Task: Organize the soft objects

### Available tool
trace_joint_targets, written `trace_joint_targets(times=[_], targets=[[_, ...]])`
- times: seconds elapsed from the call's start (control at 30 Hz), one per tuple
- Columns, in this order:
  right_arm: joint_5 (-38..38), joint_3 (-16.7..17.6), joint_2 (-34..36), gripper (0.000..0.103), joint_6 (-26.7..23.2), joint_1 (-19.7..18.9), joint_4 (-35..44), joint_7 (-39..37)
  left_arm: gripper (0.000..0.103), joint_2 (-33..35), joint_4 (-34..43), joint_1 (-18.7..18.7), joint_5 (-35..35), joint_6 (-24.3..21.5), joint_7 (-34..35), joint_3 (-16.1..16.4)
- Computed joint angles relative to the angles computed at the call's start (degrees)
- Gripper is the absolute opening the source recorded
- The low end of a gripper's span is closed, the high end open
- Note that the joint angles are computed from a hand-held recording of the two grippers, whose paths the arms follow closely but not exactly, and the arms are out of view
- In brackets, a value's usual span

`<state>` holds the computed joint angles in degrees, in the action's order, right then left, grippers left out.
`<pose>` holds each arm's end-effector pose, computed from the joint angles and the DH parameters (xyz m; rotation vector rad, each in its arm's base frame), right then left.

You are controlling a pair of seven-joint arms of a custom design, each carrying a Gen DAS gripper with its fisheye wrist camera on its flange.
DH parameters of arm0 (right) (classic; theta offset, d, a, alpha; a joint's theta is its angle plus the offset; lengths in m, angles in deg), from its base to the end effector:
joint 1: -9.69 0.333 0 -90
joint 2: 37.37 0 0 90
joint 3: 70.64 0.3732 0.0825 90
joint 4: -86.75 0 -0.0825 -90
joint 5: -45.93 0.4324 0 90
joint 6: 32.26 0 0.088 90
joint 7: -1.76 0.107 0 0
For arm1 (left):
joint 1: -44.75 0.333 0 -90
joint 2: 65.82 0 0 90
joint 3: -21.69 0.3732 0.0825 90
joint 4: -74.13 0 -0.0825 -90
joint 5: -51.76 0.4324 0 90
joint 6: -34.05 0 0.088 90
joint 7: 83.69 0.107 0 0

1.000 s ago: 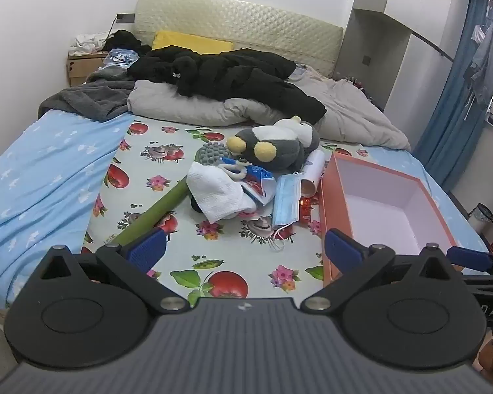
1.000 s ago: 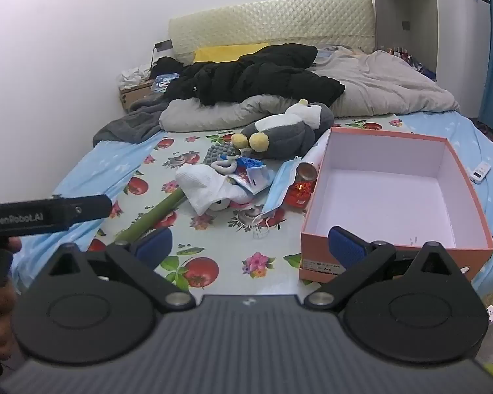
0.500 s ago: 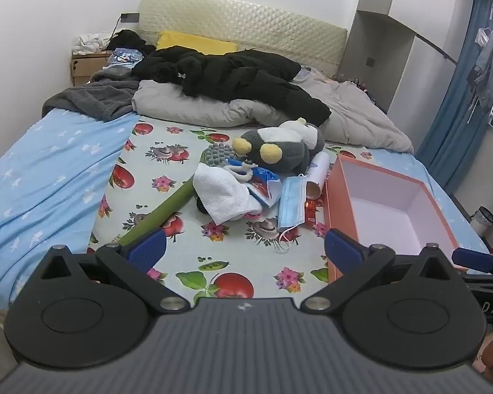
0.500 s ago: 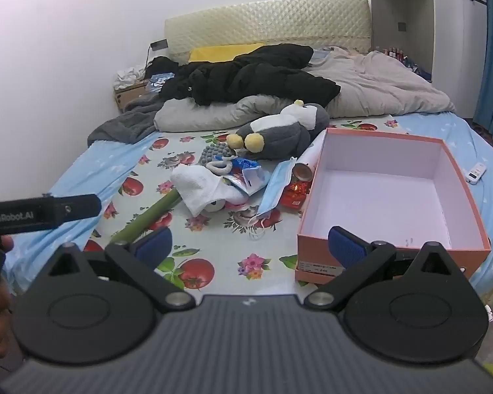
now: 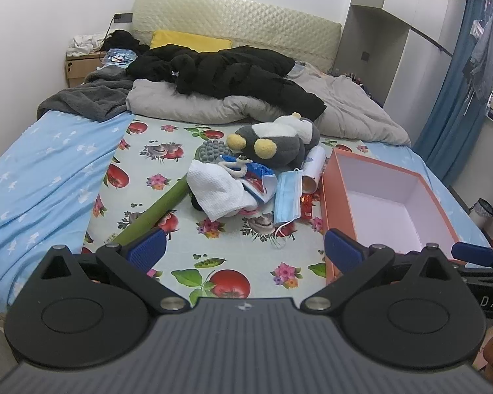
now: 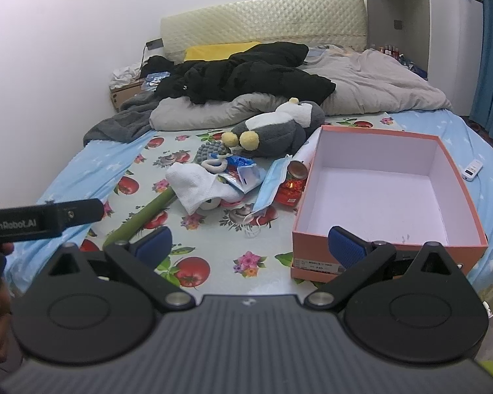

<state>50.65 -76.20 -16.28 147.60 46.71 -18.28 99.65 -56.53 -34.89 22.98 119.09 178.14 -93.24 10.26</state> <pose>0.6360 0.3920 0.4720 -1.8406 1.2831 -0.4769 0.5721 -0.3755 0.4952 -1.9227 1.3766 -0.8639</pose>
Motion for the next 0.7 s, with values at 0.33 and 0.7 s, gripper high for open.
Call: trace_joint_targets(times=[0.33, 0.7], targets=[[0.2, 0.3, 0.1, 0.103, -0.7, -0.1, 0.2, 0.3, 0.103, 0.3, 0.1, -0.2, 0.4, 0.4, 0.1, 0.0], [-0.3, 0.0, 0.3, 0.103, -1.1, 0.0, 0.2, 1.1, 0.103, 0.9, 0.5, -0.6, 0.2, 0.7, -0.5, 0.2]])
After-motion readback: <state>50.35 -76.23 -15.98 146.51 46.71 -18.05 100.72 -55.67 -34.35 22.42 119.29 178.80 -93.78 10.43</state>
